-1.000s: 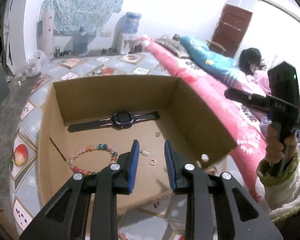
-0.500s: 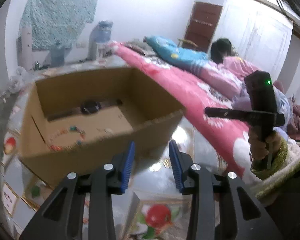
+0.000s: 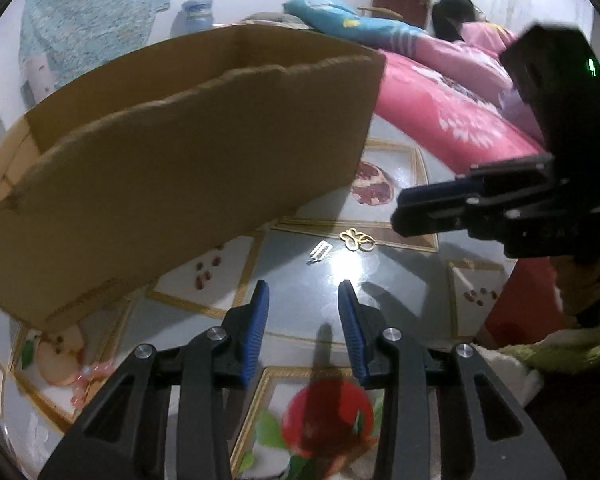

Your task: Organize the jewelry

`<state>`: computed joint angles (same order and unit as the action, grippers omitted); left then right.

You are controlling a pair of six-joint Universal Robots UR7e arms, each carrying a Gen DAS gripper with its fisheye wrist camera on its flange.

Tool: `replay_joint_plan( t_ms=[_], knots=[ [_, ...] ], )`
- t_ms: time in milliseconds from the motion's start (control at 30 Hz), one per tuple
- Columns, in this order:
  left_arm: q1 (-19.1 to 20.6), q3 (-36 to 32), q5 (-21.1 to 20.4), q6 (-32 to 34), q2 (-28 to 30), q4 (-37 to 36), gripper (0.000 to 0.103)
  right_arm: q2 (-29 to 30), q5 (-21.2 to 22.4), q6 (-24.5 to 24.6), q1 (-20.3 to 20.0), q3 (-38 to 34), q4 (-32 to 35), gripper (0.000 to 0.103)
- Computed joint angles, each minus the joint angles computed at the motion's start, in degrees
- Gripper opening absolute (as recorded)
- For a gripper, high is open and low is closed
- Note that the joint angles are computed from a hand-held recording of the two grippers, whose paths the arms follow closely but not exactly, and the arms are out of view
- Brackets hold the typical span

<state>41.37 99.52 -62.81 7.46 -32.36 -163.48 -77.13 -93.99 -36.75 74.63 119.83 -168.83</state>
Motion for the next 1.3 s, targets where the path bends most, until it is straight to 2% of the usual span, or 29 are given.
replay_joint_plan(
  t_ms=[133,300,433,667,1000,1300],
  knots=[
    [-0.20,-2.24,0.88,3.13,2.56,-0.35,0.034,0.14,-0.26,0.94,0.11,-0.04,0.00,0.026],
    [0.02,-5.04,1.05,5.39,4.86,0.44,0.026,0.45,-0.12,1.53,-0.28,-0.58,0.63,0.026],
    [0.37,-7.03,0.28,6.73,5.92,1.32,0.024,0.62,0.01,1.92,-0.51,-0.92,1.09,0.026],
    [0.79,-8.40,-1.91,9.28,6.26,2.75,0.004,0.49,0.44,2.39,-0.94,-1.41,1.83,0.026],
    [0.98,-6.93,-2.14,6.05,4.93,2.35,0.004,-0.39,1.06,1.46,-1.06,-0.90,1.75,0.026],
    [1.25,-4.35,-1.21,1.81,2.80,0.78,0.004,1.08,-2.61,-3.64,1.37,0.64,-1.41,0.026]
  ],
)
